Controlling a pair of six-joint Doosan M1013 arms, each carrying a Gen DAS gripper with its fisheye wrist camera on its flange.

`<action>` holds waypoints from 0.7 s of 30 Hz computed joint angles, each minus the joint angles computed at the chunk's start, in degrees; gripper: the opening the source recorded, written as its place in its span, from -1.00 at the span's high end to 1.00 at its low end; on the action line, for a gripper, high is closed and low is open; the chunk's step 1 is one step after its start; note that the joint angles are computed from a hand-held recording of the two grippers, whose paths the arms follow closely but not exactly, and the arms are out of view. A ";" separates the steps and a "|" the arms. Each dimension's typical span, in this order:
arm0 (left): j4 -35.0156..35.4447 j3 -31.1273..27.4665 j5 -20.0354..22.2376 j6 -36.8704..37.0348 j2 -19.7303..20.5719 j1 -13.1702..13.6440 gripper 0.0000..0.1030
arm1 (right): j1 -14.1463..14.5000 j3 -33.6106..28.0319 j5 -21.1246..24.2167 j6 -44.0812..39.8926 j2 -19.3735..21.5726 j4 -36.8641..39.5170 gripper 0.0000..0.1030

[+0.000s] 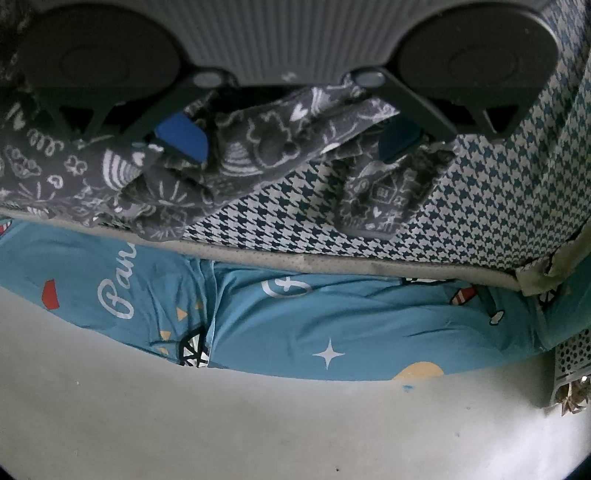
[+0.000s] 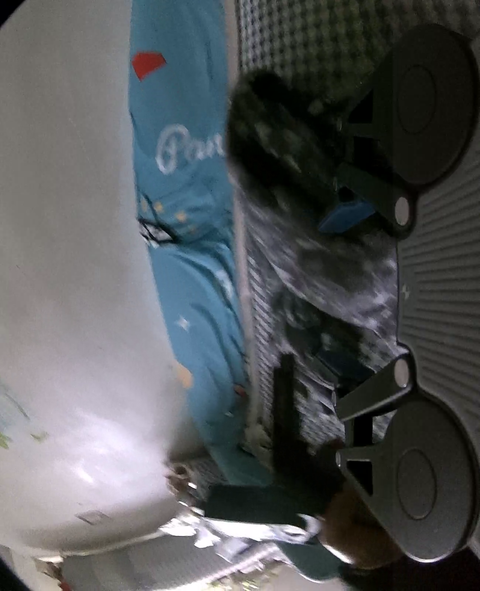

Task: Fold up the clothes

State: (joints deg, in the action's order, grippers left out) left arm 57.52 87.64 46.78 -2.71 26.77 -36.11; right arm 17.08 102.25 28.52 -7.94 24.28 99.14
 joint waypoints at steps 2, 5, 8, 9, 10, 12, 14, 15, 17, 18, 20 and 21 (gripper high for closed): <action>-0.31 -0.05 0.15 0.13 0.04 0.07 -1.00 | 0.58 -0.13 0.77 1.96 0.52 -3.57 -0.37; -0.40 0.21 -0.06 -0.12 -0.13 0.19 -1.00 | 1.94 -0.14 0.37 2.64 1.39 -8.26 -0.38; -0.20 0.54 -0.16 -0.43 -0.33 0.27 -1.00 | 3.25 -0.31 -1.16 2.70 2.59 -11.83 -0.38; -0.21 0.63 -0.22 -0.49 -0.38 0.32 -1.00 | 3.67 -0.27 -1.76 2.38 2.95 -12.50 -0.40; -0.28 0.72 -0.30 -0.53 -0.43 0.39 -1.00 | 4.01 -0.32 -2.32 2.44 3.30 -13.46 -0.44; -0.42 0.89 -0.41 -0.58 -0.52 0.49 -1.00 | 4.66 -0.36 -3.35 2.22 3.96 -14.97 -0.49; -0.40 1.07 -0.45 -0.60 -0.61 0.56 -1.00 | 5.15 -0.05 -4.48 0.16 4.40 -14.09 -0.56; -0.35 1.16 -0.49 -0.62 -0.65 0.58 -1.00 | 5.44 -0.06 -5.27 -0.36 4.66 -14.16 -0.59; -0.33 1.29 -0.56 -0.60 -0.67 0.63 -1.00 | 5.81 -0.41 -5.86 0.60 5.14 -16.32 -0.60; -0.36 1.35 -0.60 -0.58 -0.67 0.65 -1.00 | 5.91 -0.56 -5.93 1.30 5.34 -17.75 -0.62; -0.59 1.42 -0.61 -0.44 -0.63 0.71 -1.00 | 6.26 -0.68 -7.04 -0.26 5.76 -17.68 -0.64; -0.71 1.48 -0.66 -0.36 -0.63 0.75 -1.00 | 6.43 -0.62 -7.68 -2.20 5.93 -16.47 -0.68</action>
State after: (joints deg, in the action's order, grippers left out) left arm 56.81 89.12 46.12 -3.07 26.14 -35.36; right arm 23.51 101.62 20.84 -10.14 30.21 82.68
